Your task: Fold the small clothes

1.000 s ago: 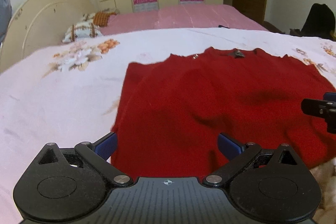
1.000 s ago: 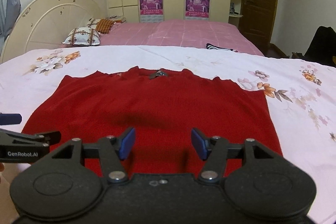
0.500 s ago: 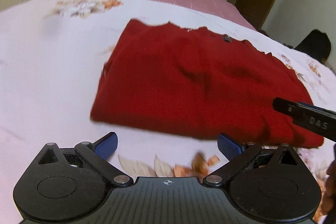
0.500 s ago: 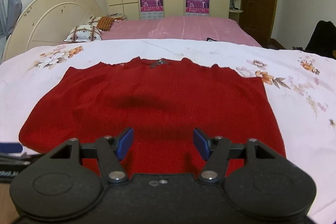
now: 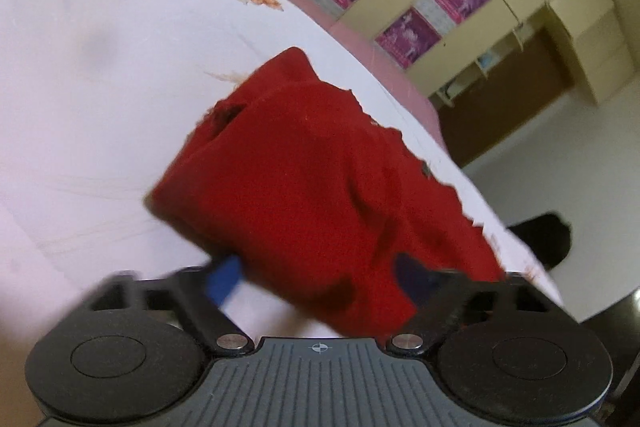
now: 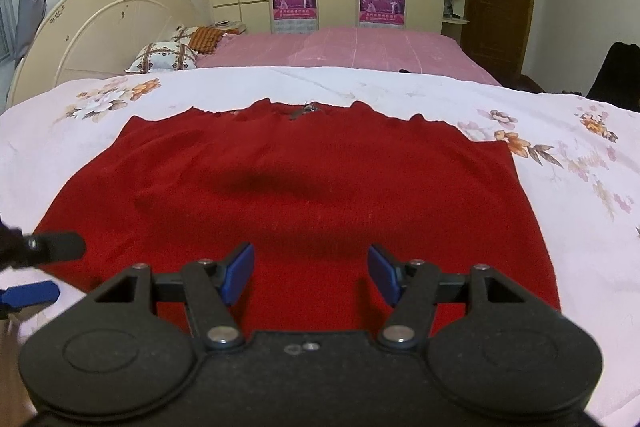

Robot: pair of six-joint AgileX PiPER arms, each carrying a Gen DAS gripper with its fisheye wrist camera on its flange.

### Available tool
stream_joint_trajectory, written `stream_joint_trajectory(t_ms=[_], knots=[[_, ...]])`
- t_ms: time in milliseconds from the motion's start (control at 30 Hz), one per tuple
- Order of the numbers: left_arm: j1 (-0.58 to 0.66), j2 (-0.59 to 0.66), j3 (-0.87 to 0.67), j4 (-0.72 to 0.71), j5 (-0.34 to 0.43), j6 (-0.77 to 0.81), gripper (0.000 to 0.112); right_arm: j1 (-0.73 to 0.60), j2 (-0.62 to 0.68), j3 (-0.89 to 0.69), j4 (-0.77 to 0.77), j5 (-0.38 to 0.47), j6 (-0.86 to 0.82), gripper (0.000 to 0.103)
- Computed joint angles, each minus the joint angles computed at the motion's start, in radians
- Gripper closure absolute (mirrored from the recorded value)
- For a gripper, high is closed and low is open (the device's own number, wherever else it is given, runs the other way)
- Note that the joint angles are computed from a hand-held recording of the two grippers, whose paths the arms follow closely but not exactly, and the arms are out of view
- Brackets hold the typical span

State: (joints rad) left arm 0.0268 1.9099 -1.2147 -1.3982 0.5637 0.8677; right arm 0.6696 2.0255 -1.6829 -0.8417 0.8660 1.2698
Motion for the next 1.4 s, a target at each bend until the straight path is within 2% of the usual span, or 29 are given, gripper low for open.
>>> stream_joint_trajectory(t_ms=[67,133,267,333,367,400,467,500,600,633,700,833,900,1033,1233,1333,1400], knots=[[0.009,0.041,-0.025,-0.064,0.016,0.006,0.054,-0.007,0.008,-0.007,-0.014,-0.009,0.011,0.041],[0.014,0.079,-0.053,-0.122,0.029,0.015,0.054,-0.018,0.015,-0.016,-0.017,-0.023,0.009,0.041],[-0.015,0.131,-0.121,-0.164,-0.012,0.001,0.054,-0.041,0.051,-0.07,-0.016,-0.027,-0.021,0.041],[-0.03,0.151,-0.152,-0.148,-0.036,-0.035,0.073,-0.058,0.076,-0.111,0.002,-0.027,-0.058,0.042],[-0.033,0.164,-0.171,-0.12,-0.04,-0.072,0.087,-0.064,0.089,-0.132,0.005,-0.021,-0.072,0.042],[-0.035,0.175,-0.187,-0.099,-0.047,-0.102,0.094,-0.07,0.101,-0.152,0.01,-0.019,-0.088,0.042],[-0.037,0.178,-0.2,-0.079,-0.053,-0.119,0.095,-0.079,0.12,-0.186,0.023,-0.022,-0.121,0.042],[-0.046,0.176,-0.205,-0.069,-0.066,-0.12,0.101,-0.081,0.133,-0.203,0.023,-0.018,-0.137,0.042],[-0.059,0.164,-0.227,-0.031,-0.092,-0.112,0.103,-0.09,0.183,-0.237,0.072,0.002,-0.215,0.039],[-0.065,0.156,-0.231,-0.028,-0.099,-0.097,0.103,-0.08,0.186,-0.212,0.035,-0.01,-0.21,0.039],[-0.072,0.129,-0.23,-0.071,-0.097,-0.013,0.103,-0.057,0.188,-0.168,-0.062,-0.019,-0.158,0.038],[-0.112,0.092,-0.276,-0.115,-0.074,0.173,0.103,-0.065,0.175,-0.165,-0.038,-0.028,-0.153,0.037],[-0.143,0.095,-0.333,-0.068,-0.044,0.207,0.103,-0.083,0.121,-0.113,-0.011,-0.073,-0.118,0.043],[-0.229,0.14,-0.479,0.07,0.039,0.178,0.103,-0.106,-0.035,0.082,-0.1,-0.1,0.091,0.042],[-0.384,0.254,-0.689,0.365,0.131,-0.021,0.103,-0.161,-0.301,0.422,-0.171,-0.069,0.336,0.042],[-0.442,0.269,-0.699,0.515,0.133,-0.071,0.103,-0.17,-0.377,0.529,-0.18,-0.035,0.397,0.042],[-0.45,0.262,-0.686,0.565,0.129,-0.089,0.102,-0.172,-0.421,0.58,-0.182,-0.027,0.44,0.042]])
